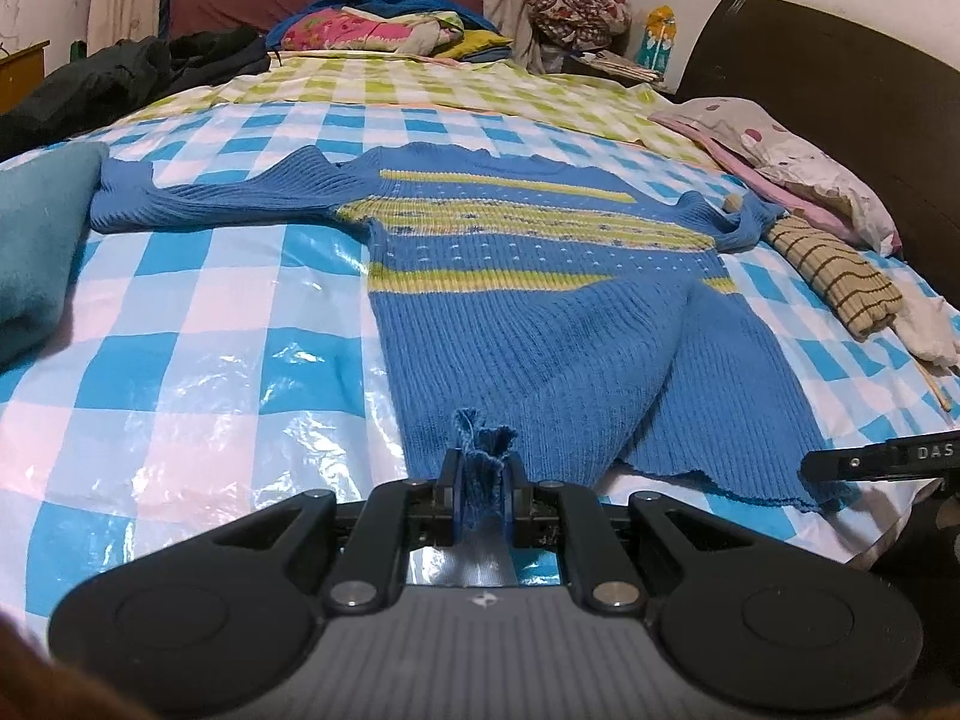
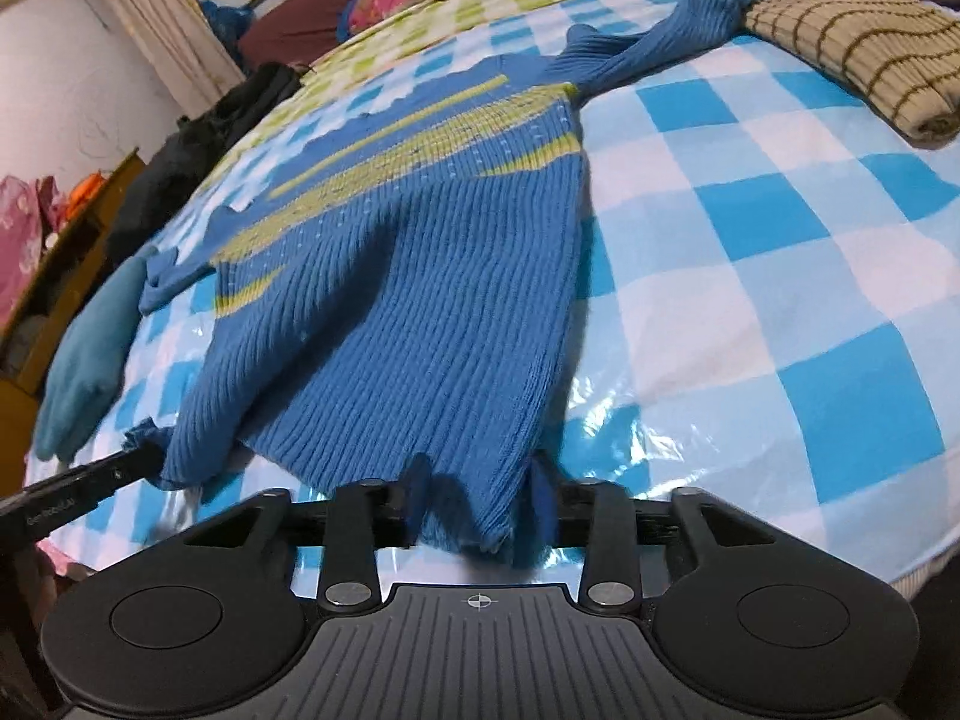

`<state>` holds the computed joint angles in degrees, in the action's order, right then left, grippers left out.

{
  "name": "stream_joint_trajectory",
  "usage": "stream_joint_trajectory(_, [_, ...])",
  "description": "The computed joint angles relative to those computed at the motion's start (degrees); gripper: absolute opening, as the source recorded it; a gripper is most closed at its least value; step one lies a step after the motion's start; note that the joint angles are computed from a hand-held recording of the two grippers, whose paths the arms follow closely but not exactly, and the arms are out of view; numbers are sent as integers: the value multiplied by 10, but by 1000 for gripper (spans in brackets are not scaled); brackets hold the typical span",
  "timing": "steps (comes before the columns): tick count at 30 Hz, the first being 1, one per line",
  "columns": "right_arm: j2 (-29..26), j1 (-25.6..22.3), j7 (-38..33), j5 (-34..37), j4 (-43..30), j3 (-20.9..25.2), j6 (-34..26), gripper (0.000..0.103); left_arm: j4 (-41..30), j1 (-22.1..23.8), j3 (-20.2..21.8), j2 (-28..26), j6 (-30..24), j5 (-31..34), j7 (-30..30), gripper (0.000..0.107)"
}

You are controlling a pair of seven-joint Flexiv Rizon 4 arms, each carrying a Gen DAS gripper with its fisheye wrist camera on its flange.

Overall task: Fold small clothes
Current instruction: 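Pull the held hem back with both grippers to lay the sweater flat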

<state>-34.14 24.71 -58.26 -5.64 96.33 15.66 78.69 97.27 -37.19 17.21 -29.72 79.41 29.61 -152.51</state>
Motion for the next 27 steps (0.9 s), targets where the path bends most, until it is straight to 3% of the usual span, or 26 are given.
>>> stream_joint_trajectory(3, [14, 1, -10, -10, 1, -7, -11, 6, 8, 2, 1, 8, 9, -2, -7, 17])
stream_joint_trajectory(10, [96, 78, 79, -137, 75, -145, 30, 6, 9, -14, 10, 26, 10, 15, -27, 17])
stream_joint_trajectory(13, [110, 99, 116, -207, 89, -183, 28, 6, -3, -16, 1, 24, -4, 25, -15, 17])
stream_joint_trajectory(15, [107, 98, 127, -237, 89, -183, 15, 7, -13, -18, -5, 22, -34, 34, -6, 17])
stream_joint_trajectory(20, [93, 71, 143, -249, 84, -145, -23, 13, 10, 8, -40, 33, -48, 23, 2, 17])
stream_joint_trajectory(27, [70, 54, 134, -229, 70, -110, 25, 16, 12, 14, -48, 40, -68, 40, -38, 19])
